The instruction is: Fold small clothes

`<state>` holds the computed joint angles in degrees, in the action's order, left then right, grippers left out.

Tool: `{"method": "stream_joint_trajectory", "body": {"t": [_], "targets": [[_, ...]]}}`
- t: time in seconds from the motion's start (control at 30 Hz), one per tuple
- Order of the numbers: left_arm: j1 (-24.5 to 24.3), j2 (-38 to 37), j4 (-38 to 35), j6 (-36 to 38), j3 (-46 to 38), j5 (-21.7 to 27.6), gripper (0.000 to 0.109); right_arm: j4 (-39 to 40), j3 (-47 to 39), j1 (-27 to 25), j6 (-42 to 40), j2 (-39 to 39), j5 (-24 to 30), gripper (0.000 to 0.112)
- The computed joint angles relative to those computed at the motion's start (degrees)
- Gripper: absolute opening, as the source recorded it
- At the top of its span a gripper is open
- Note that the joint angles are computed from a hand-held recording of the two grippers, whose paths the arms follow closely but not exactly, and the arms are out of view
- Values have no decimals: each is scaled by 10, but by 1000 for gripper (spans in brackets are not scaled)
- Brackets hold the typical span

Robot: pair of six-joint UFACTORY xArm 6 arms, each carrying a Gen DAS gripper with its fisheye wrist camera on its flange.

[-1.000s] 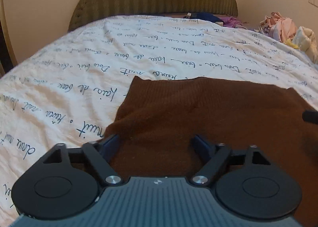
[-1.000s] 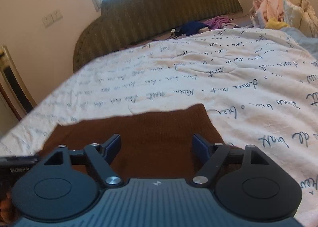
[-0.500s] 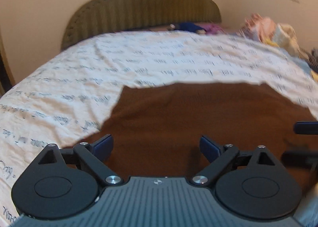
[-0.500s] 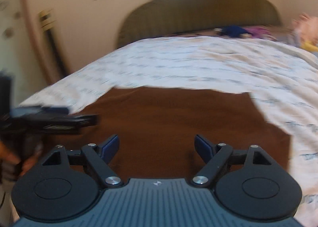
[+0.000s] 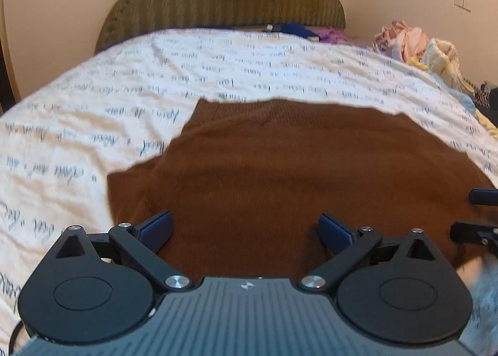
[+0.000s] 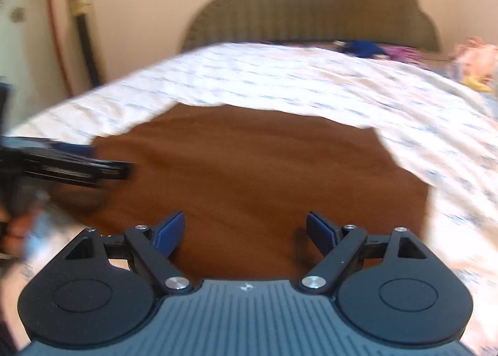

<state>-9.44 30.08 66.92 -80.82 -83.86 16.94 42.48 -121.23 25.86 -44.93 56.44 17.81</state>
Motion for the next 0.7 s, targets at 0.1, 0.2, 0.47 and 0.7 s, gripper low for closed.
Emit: {"method": "stream_joint_trajectory", "body": {"t": [0.1, 0.2, 0.47, 0.7], "targets": [[-8, 12, 57, -22, -9, 19, 102, -5, 0, -9, -11, 21, -5, 92], [-14, 2, 4, 21, -10, 36, 98, -66, -25, -12, 50, 24, 27, 93], [-10, 12, 1, 20, -11, 35, 103, -27, -50, -6, 21, 57, -13, 102], [-16, 0, -79, 76, -5, 54, 103, 73, -50, -4, -64, 58, -19, 102]]}}
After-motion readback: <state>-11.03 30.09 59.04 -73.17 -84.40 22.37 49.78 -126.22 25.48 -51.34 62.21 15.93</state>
